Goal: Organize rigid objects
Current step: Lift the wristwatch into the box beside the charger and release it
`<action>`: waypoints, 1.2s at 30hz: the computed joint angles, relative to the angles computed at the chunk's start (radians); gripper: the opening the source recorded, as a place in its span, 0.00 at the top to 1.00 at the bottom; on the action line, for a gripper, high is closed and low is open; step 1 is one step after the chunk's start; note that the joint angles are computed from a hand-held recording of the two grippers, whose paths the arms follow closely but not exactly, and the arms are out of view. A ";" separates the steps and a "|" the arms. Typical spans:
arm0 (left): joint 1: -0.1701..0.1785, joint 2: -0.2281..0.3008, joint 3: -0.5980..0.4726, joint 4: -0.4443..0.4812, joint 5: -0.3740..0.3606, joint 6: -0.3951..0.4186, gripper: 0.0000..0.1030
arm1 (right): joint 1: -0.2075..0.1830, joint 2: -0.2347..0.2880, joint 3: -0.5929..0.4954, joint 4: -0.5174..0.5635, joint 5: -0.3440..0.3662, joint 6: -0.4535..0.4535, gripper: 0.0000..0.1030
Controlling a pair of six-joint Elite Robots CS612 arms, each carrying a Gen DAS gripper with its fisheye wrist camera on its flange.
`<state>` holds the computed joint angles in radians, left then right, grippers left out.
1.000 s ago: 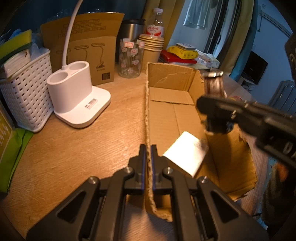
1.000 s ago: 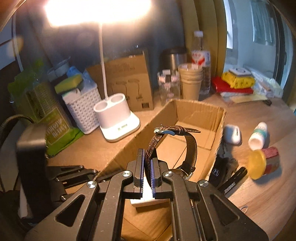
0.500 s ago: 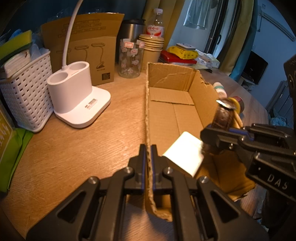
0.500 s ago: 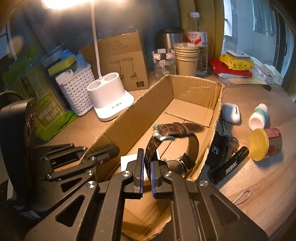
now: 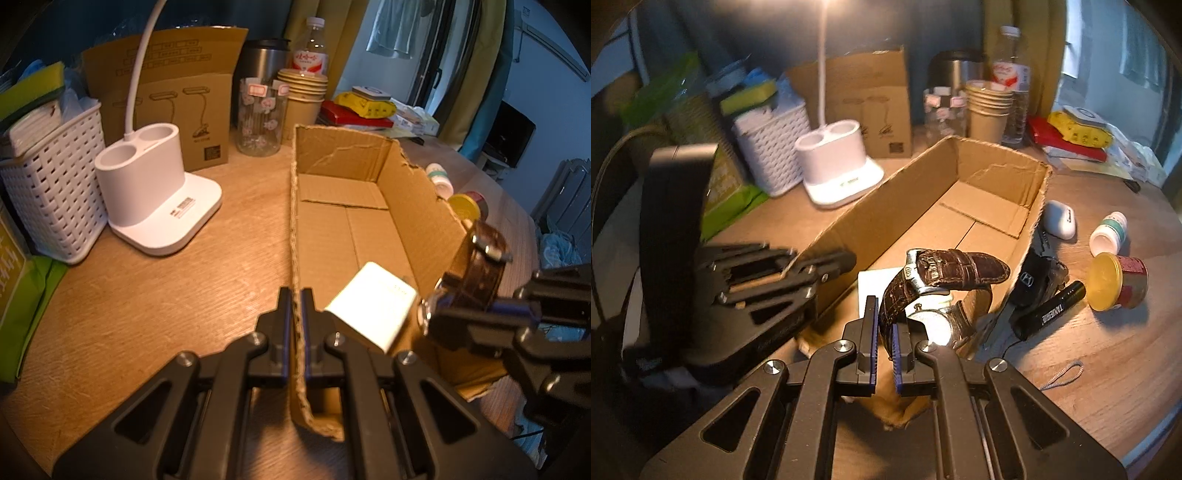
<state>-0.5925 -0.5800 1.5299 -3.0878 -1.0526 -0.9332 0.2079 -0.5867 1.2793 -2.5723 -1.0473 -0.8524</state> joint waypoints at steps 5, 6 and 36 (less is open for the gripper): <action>0.000 0.000 0.000 -0.001 0.001 0.001 0.96 | 0.006 0.012 -0.021 0.062 -0.028 -0.008 0.91; 0.001 0.001 -0.002 0.001 0.003 0.005 0.96 | 0.006 0.013 -0.020 0.061 -0.027 -0.007 0.91; -0.006 0.003 -0.001 -0.006 0.017 0.013 0.96 | -0.001 -0.017 0.022 -0.007 -0.097 -0.045 0.66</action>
<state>-0.5987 -0.5767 1.5292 -3.0941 -1.0355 -0.9206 0.2074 -0.6035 1.3015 -2.5795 -1.1441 -0.8979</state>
